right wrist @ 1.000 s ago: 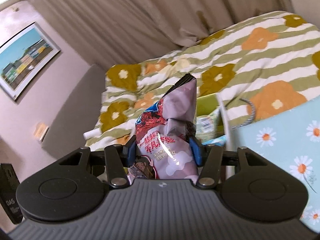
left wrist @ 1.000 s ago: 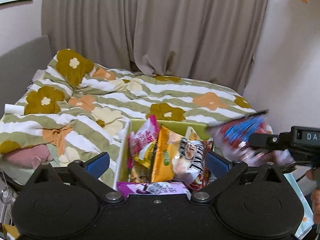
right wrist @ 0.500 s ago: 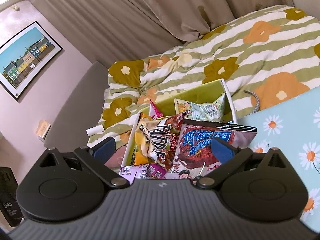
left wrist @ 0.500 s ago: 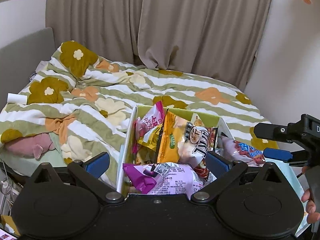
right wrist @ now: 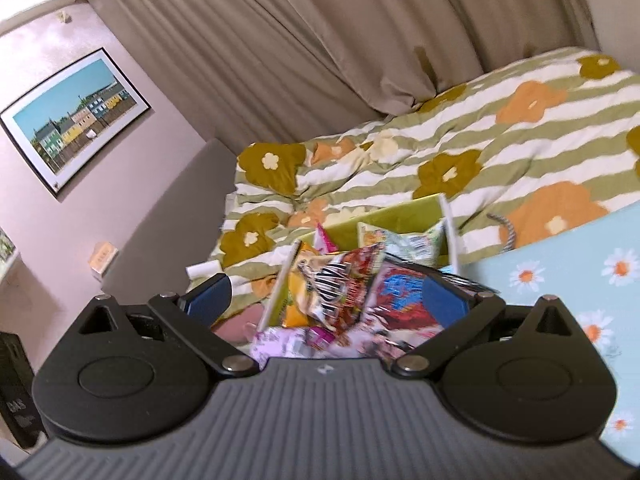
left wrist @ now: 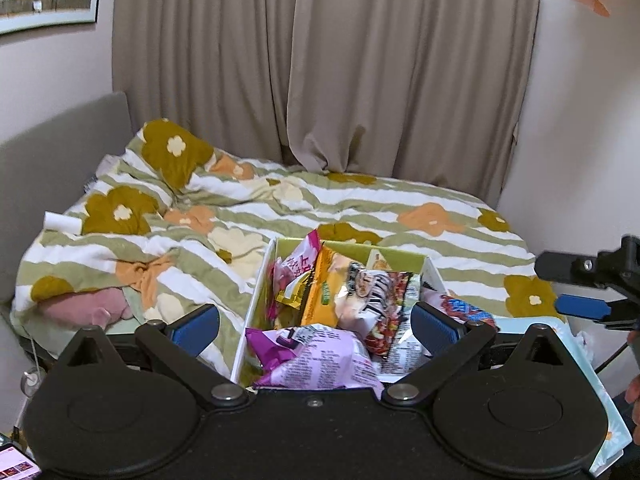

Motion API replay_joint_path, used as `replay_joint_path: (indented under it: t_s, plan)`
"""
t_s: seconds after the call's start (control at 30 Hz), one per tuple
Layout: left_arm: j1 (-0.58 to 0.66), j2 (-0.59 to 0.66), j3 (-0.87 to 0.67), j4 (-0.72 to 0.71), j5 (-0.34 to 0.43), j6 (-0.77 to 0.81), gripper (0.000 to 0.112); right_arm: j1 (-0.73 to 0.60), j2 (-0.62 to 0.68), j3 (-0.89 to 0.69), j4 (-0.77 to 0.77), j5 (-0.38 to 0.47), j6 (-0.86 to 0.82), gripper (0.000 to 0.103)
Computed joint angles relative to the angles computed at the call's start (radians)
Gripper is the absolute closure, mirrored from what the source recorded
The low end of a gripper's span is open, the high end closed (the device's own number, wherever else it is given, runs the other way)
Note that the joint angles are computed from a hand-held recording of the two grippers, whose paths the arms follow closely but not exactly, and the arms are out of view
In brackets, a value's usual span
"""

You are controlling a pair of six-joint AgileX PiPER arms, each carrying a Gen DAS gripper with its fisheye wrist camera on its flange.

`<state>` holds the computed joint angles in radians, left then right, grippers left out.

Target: Organize snacks

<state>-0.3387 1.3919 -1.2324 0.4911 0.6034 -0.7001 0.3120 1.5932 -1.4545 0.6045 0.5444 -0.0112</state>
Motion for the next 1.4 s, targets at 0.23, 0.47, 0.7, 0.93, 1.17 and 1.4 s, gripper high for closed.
replay_joint_path:
  t_s: [0.23,0.47,0.7,0.93,1.17,1.4]
  plan:
    - [-0.268,-0.07,0.049,0.334,0.178,-0.338,0.009,0.044,-0.208,0.137,-0.424,0.037,0.266,0.0]
    - [-0.497,-0.077,0.096,0.5,0.361,-0.536,0.009,0.149,-0.368,0.269,-0.855,0.142,0.547,0.0]
    - [-0.673,-0.072,0.142,0.553,0.481,-0.662,0.009,0.242,-0.483,0.405,-1.04,0.217,0.694,0.0]
    - [-0.748,-0.049,0.15,0.56,0.54,-0.696,0.009,0.299,-0.549,0.475,-1.132,0.279,0.777,0.0]
    - [-0.764,-0.044,0.154,0.551,0.544,-0.71,0.009,0.32,-0.57,0.489,-1.153,0.307,0.805,0.0]
    - [-0.764,-0.044,0.158,0.554,0.544,-0.713,0.009,0.315,-0.571,0.494,-1.151,0.3,0.802,0.0]
